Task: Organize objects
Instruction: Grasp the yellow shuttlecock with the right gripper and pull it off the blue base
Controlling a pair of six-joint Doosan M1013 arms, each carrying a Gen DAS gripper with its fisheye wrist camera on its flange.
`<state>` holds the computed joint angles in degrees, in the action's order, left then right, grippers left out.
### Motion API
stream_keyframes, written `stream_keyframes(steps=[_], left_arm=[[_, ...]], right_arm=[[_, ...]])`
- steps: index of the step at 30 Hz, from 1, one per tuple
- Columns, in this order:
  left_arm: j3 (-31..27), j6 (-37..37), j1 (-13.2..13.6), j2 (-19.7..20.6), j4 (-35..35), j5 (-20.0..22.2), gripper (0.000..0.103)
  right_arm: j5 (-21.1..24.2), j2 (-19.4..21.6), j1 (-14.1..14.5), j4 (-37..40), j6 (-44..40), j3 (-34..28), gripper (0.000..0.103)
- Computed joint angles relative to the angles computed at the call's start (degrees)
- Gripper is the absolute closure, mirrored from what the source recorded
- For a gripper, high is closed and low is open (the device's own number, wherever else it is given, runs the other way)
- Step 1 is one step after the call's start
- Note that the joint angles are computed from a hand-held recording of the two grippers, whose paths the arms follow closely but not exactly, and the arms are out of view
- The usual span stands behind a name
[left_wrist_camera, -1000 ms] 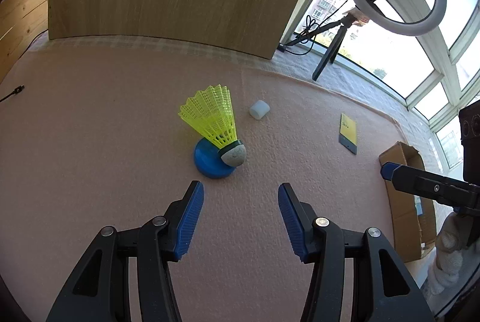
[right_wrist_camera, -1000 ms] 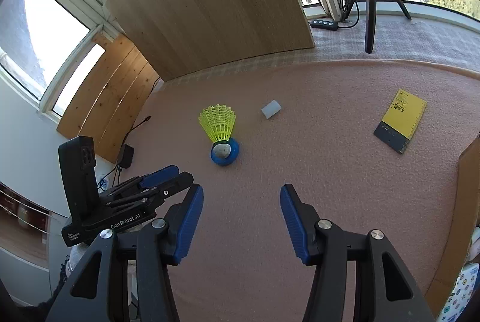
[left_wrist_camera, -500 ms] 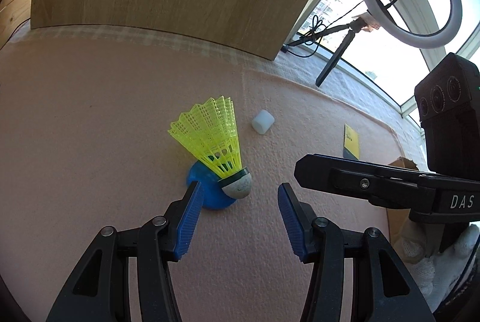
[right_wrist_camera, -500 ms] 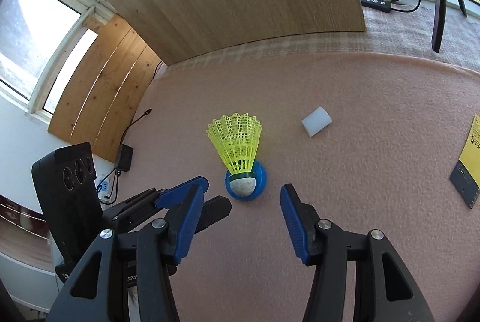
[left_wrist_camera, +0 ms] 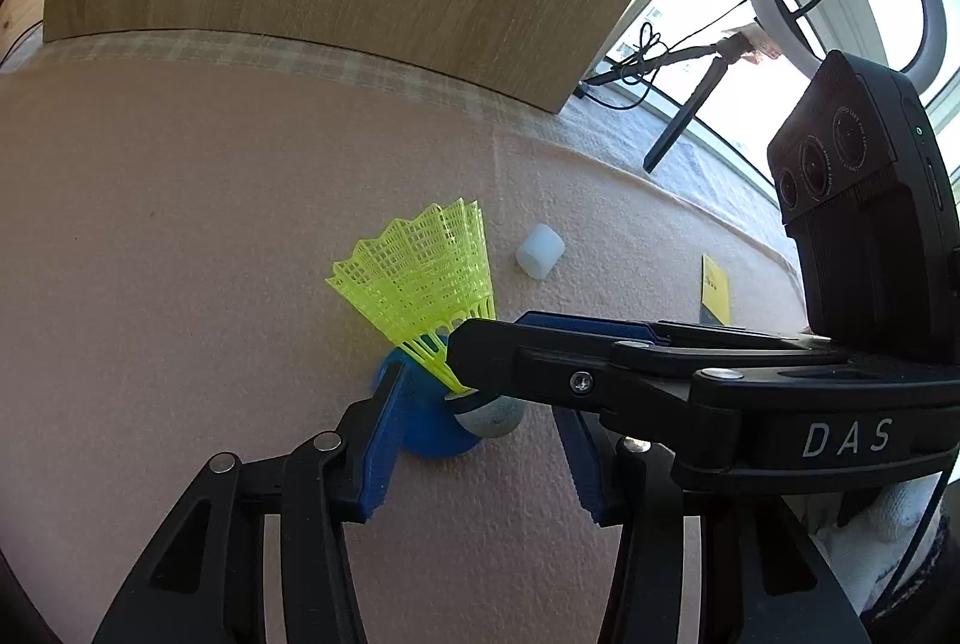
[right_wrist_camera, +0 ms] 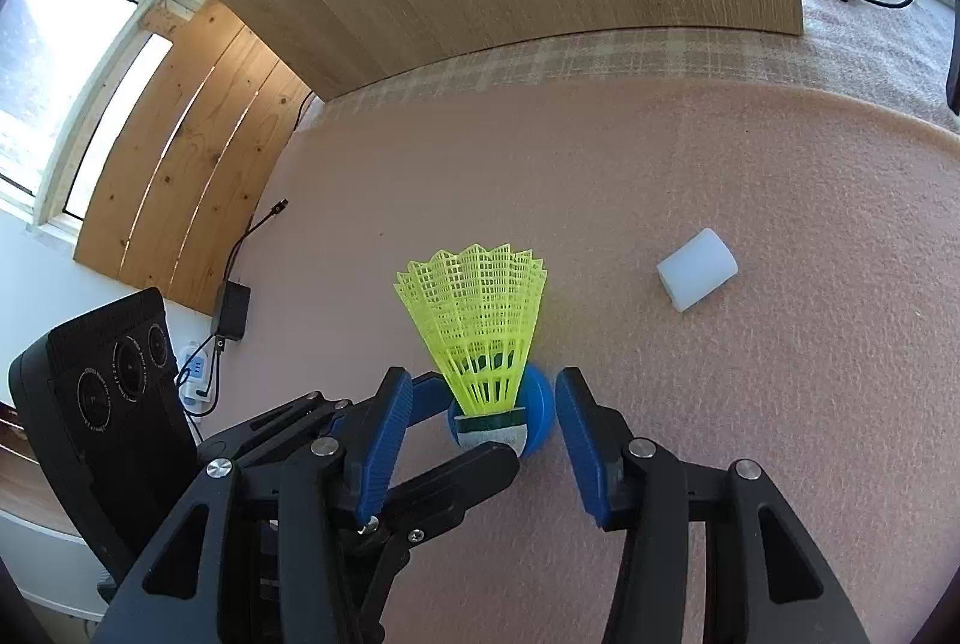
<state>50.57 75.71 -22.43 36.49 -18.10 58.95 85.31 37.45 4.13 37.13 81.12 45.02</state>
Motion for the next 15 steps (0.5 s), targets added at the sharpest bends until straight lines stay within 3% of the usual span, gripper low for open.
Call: stream_keyframes(steps=[5,9,15], left_arm=[[-0.7,0.5,-0.2,0.6,0.1,0.6,0.065],[-0.4,0.7,-0.3,0.5,0.3,0.6,0.071],[0.2,1.3,-1.3,-0.4,1.6,0.1,0.071]], right_arm=[[1.7,1.0,0.3,0.0,0.5,-1.1,0.075],[1.3,0.9,0.0,0.7,0.6,-0.3,0.077],[0.1,-0.6,-0.6,1.7,0.3,2.1,0.078]])
